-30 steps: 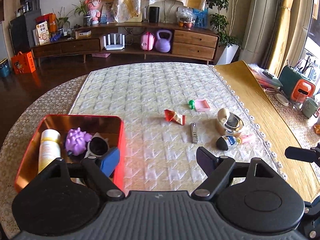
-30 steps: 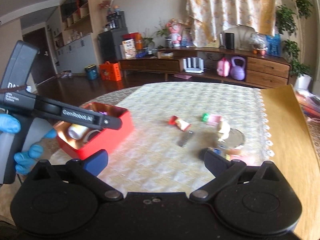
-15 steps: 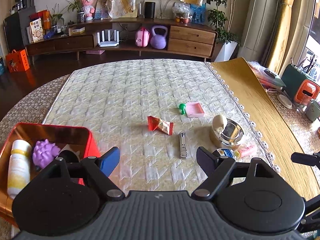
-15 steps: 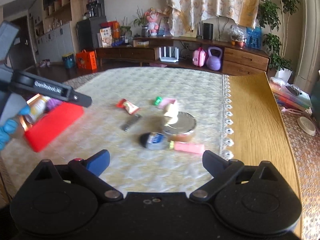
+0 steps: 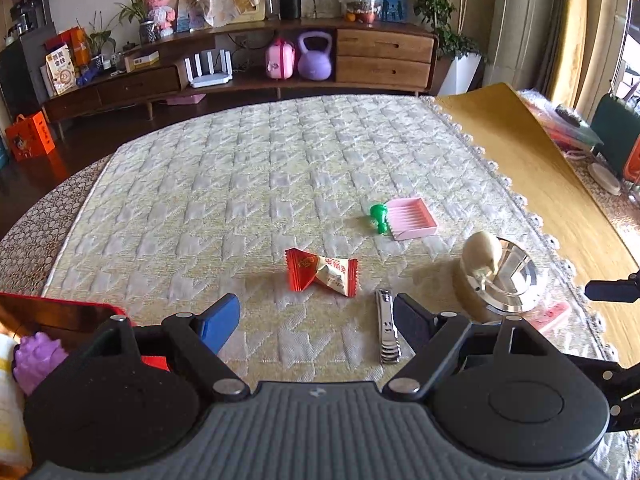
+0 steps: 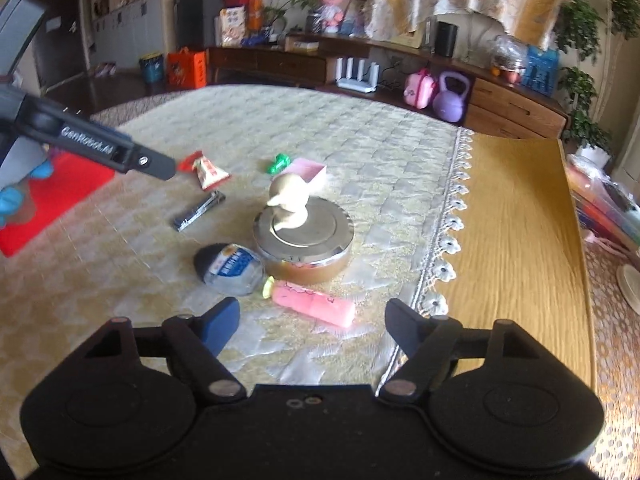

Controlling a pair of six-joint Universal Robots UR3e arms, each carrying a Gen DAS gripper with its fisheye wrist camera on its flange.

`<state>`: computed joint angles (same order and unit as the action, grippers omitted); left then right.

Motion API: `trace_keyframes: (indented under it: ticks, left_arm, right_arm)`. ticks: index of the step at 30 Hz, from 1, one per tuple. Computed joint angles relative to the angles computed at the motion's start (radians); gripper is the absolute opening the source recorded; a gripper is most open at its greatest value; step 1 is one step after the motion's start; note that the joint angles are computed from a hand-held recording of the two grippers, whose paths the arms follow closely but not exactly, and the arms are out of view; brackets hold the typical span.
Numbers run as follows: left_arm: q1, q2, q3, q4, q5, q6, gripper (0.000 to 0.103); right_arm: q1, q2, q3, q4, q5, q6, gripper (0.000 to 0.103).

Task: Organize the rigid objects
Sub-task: 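Move the left tool to the red candy wrapper while the right tool approaches the pink tube, then close the left tool on the red candy wrapper while the right tool grasps the pink tube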

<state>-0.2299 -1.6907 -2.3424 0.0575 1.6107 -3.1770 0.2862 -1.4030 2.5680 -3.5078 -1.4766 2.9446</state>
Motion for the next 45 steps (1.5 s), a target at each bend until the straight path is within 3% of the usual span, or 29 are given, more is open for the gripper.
trace_keyframes:
  ticks: [7,15,21,24,28,38,42,45]
  left_arm:
    - [0.004,-0.140,0.093,0.038,0.006,0.005,0.084]
    - [-0.007,-0.260,0.187,0.068,0.024,0.011,0.084]
    - [0.010,-0.305,0.212,0.072,0.000,0.004,0.084]
    - [0.016,-0.322,0.209,0.094,-0.006,0.006,0.083]
    - [0.014,-0.332,0.194,0.134,-0.016,0.019,0.068]
    - [-0.012,-0.313,0.169,0.154,-0.016,0.027,0.033]
    - [-0.008,-0.291,0.153,0.141,-0.017,0.029,0.025]
    - [-0.006,-0.262,0.124,0.134,-0.012,0.023,0.025]
  right_arm:
    - [-0.045,0.071,-0.040,-0.010,0.055,-0.116,0.071]
    - [-0.133,0.073,-0.026,0.002,0.191,-0.175,0.064]
    - [-0.180,0.030,0.014,0.030,0.276,-0.206,0.054]
    - [-0.184,-0.010,0.033,0.063,0.300,-0.222,0.041]
    - [-0.159,-0.030,0.052,0.059,0.292,-0.223,0.032]
    - [-0.037,0.002,0.042,-0.016,0.166,-0.050,0.019]
    - [0.027,0.012,0.036,-0.042,0.085,0.044,0.015]
    - [0.088,0.027,0.031,-0.067,0.010,0.111,0.015]
